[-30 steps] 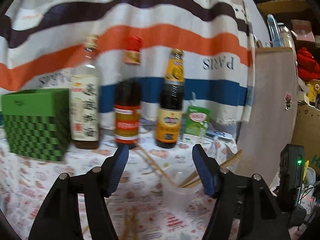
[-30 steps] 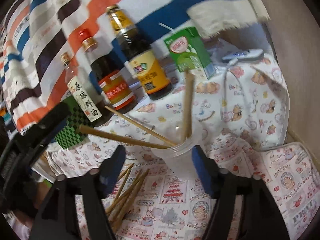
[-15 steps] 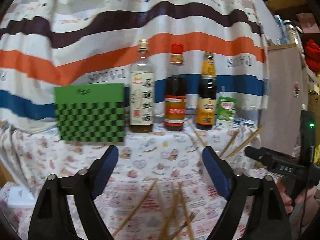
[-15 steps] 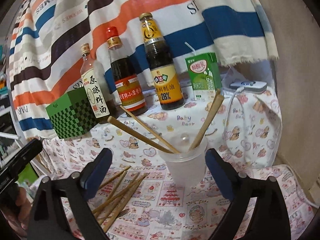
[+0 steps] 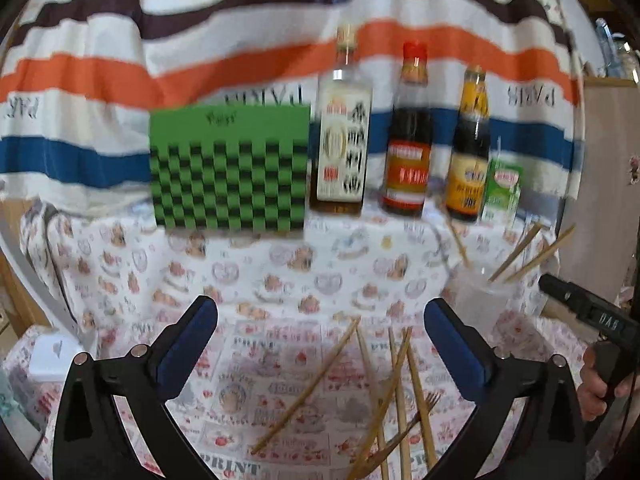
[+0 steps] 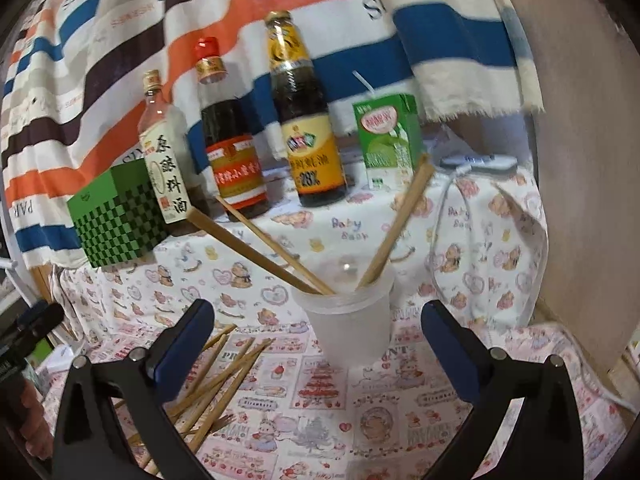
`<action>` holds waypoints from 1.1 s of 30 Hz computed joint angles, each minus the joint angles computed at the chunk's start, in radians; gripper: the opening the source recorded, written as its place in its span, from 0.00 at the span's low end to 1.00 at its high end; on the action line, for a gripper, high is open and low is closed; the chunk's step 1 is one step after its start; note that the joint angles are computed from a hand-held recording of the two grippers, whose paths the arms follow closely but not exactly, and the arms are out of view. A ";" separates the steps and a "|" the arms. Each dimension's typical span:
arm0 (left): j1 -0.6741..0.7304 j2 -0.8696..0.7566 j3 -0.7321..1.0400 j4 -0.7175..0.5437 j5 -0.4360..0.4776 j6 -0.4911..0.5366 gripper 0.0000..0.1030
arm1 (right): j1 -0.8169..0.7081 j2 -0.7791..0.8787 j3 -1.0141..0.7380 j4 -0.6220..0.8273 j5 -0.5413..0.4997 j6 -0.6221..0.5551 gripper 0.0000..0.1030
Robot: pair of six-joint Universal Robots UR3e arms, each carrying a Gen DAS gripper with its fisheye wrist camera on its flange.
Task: Organize utensils
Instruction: 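Move both open tools back over the remaining chopsticks, then close the left tool on a wooden chopstick and lift it upright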
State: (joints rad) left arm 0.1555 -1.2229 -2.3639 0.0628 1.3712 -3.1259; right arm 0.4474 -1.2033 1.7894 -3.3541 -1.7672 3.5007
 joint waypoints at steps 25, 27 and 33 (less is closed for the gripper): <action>-0.047 -0.193 0.299 -0.772 -0.156 0.123 0.27 | -0.005 -0.003 -0.039 0.137 0.001 0.031 1.00; -0.056 -0.206 0.309 -0.776 -0.140 0.124 0.24 | -0.006 0.000 -0.041 0.141 0.000 0.030 1.00; -0.071 -0.248 0.337 -0.807 -0.125 0.120 0.06 | -0.001 0.002 -0.049 0.157 -0.008 0.029 1.00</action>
